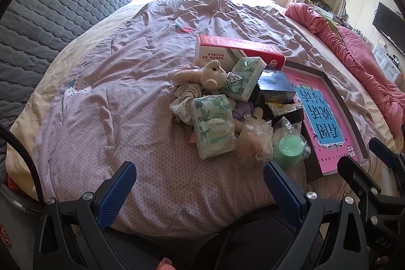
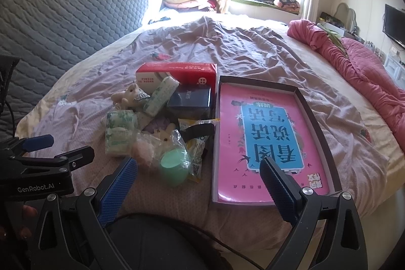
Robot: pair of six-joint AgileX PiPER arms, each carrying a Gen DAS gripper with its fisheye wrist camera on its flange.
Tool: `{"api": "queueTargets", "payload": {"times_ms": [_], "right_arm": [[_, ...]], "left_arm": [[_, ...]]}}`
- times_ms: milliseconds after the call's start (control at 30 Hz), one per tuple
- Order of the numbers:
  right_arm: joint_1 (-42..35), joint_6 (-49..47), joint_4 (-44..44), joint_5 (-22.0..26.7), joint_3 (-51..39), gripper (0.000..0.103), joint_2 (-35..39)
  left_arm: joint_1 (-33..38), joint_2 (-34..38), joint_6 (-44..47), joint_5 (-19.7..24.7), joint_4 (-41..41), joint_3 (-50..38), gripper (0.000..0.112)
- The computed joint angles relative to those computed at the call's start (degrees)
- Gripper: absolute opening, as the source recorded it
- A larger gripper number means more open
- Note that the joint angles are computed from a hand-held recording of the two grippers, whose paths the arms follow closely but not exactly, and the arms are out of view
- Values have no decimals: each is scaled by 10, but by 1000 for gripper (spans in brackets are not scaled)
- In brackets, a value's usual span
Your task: Organize soft objects
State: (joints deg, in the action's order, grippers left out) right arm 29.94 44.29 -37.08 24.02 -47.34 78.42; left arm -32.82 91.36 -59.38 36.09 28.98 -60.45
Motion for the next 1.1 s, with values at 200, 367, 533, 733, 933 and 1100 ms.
{"api": "queueTargets", "payload": {"times_ms": [200, 367, 533, 733, 933, 1100], "right_arm": [[-7, -24, 24, -9, -1, 98, 8], [-18, -76, 72, -15, -7, 98, 23], [-28, -120, 108, -17, -15, 98, 40], [-33, -157, 119, -21, -24, 98, 64], [-46, -222, 156, -28, -49, 98, 108], [-53, -283, 193, -34, -70, 98, 143]], "left_arm": [[13, 2, 16, -13, -19, 5, 101], [28, 5, 40, -26, -47, 10, 101], [58, 10, 79, -52, -91, 21, 101], [105, 24, 175, -88, -204, 35, 101], [132, 53, 287, -117, -314, 24, 100], [129, 77, 314, -132, -334, 8, 92]]}}
